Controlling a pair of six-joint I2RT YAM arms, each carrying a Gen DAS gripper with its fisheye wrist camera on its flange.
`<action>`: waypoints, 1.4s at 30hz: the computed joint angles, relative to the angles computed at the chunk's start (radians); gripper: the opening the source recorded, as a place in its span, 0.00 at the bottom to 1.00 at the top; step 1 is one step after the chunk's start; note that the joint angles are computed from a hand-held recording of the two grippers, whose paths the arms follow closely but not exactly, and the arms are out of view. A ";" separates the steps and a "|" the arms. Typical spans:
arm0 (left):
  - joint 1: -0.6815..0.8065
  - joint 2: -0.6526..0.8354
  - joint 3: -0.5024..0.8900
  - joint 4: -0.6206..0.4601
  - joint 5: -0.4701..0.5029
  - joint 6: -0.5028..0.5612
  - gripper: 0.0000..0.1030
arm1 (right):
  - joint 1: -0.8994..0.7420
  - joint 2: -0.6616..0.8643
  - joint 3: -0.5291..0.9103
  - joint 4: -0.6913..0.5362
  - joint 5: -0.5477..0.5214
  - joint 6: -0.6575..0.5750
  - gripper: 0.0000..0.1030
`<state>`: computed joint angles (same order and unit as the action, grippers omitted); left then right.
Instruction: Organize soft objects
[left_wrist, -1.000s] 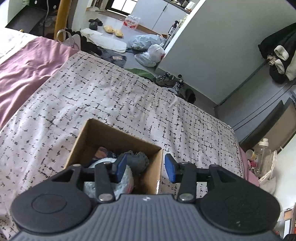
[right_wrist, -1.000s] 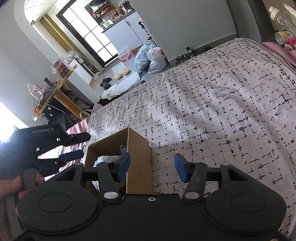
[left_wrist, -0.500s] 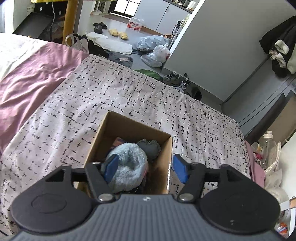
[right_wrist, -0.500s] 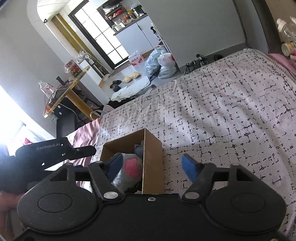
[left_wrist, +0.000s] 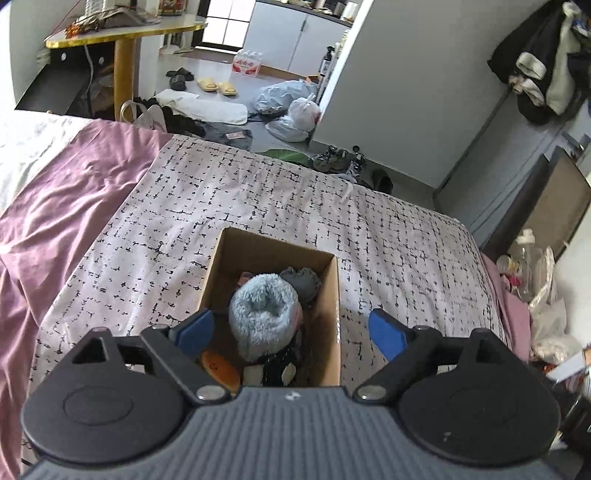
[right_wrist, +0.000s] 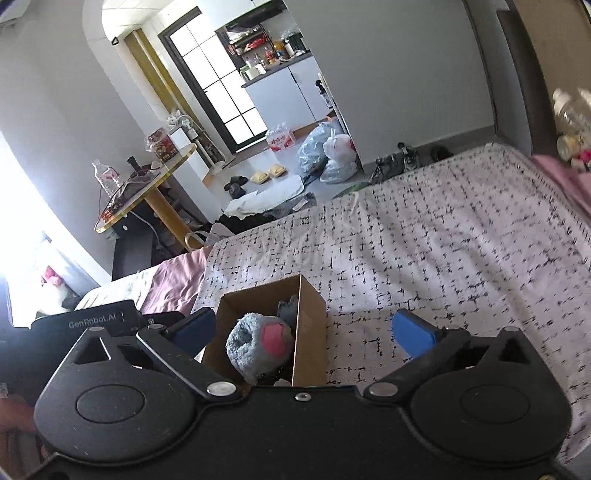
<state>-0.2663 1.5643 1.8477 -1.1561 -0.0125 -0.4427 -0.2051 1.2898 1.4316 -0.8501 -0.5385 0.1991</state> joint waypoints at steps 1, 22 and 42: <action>-0.005 -0.009 0.001 -0.005 -0.002 0.007 0.91 | -0.001 -0.004 0.012 -0.014 0.003 -0.010 1.00; -0.117 -0.241 -0.079 -0.077 -0.081 0.026 1.00 | -0.082 -0.102 0.140 -0.272 0.023 -0.161 1.00; -0.495 -0.292 0.079 -0.291 -0.362 -0.101 1.00 | -0.371 -0.117 0.300 -0.656 -0.249 -0.530 1.00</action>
<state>-0.7612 1.2718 1.9263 -1.4471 -0.3744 -0.5442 -0.5758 1.1729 1.7318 -1.5062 -0.7877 -0.3313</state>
